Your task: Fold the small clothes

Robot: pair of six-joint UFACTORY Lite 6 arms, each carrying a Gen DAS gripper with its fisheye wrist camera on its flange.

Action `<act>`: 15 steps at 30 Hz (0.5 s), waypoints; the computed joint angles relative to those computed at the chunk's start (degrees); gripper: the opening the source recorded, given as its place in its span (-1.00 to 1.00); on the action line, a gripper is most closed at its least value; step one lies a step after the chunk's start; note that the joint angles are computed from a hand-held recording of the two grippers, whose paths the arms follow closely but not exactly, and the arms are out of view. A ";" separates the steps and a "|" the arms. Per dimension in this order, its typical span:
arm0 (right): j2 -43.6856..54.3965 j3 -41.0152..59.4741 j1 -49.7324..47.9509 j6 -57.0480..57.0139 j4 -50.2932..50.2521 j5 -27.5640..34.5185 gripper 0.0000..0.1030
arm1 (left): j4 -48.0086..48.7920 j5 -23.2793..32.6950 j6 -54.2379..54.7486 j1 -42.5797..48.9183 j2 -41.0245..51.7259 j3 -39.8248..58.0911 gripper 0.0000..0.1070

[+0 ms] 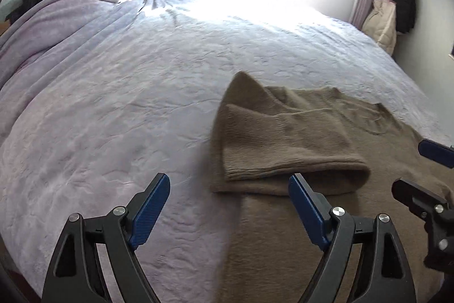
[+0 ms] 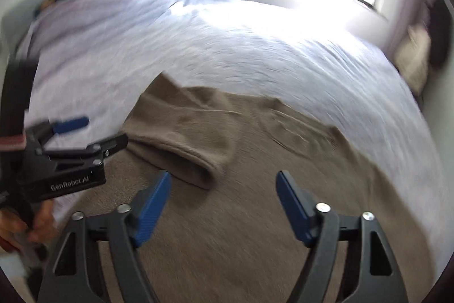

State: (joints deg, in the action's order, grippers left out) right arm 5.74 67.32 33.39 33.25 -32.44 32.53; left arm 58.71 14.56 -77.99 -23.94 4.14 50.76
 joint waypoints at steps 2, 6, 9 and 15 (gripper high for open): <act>8.99 5.99 4.60 5.83 -9.63 3.29 0.45 | -0.39 -1.09 0.62 1.75 1.78 -1.19 0.62; 22.76 16.37 7.05 8.91 -19.26 7.21 0.41 | -1.53 -4.11 1.31 3.45 6.71 -1.23 0.61; 29.90 22.90 5.52 3.83 -15.04 8.32 0.30 | -2.44 -5.51 1.63 3.61 8.78 -0.64 0.61; 23.42 17.06 -1.54 13.26 -12.90 -1.45 -0.79 | 6.22 -4.22 -7.11 2.34 9.70 -0.30 0.62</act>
State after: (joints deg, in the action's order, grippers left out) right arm 29.16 84.38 31.86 46.51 -45.35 31.08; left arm 64.93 10.34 -85.10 -21.60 13.83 50.46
